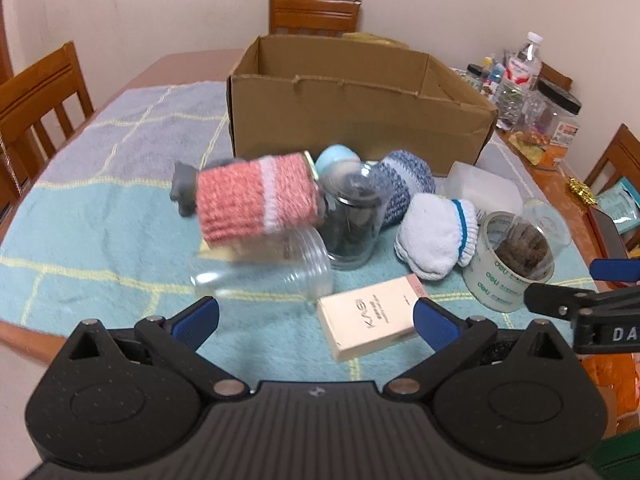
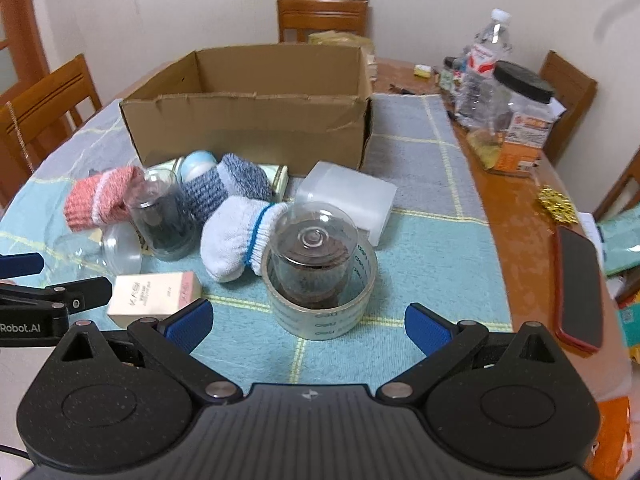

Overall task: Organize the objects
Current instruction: 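Move the left tool toward the pink-and-white KASI box, then grasp the KASI box with the left tool while the right tool grasps the tape roll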

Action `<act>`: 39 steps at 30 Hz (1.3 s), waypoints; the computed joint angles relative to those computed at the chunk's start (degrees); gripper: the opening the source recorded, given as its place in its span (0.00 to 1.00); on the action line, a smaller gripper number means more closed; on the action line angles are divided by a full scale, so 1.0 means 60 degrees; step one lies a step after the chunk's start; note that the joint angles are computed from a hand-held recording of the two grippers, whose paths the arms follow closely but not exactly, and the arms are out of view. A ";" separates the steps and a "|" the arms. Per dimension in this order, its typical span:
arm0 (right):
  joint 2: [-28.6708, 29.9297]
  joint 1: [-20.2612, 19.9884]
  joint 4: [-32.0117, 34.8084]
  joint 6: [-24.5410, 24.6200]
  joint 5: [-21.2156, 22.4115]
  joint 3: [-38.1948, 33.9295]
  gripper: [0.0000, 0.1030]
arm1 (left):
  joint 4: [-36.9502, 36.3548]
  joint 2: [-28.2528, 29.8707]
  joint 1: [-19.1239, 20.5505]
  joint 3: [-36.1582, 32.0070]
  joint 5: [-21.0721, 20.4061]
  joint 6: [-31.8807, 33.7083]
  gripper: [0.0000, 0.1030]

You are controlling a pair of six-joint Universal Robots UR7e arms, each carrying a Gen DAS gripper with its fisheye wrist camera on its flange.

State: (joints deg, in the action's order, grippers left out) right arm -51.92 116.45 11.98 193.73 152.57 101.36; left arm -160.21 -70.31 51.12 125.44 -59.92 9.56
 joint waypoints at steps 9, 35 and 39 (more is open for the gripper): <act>-0.0903 -0.0997 -0.0775 -0.2085 -0.1372 0.0834 1.00 | -0.0251 0.0621 -0.0344 0.0357 0.0715 -0.1723 0.99; -0.1878 -0.2511 -0.1394 -0.4988 -0.3360 0.1616 1.00 | -0.1091 0.1887 -0.0838 0.0398 0.2109 -0.2987 0.99; -0.1833 -0.2627 -0.1522 -0.5471 -0.3667 0.1576 1.00 | -0.1289 0.1884 -0.0869 0.0472 0.2185 -0.3020 0.99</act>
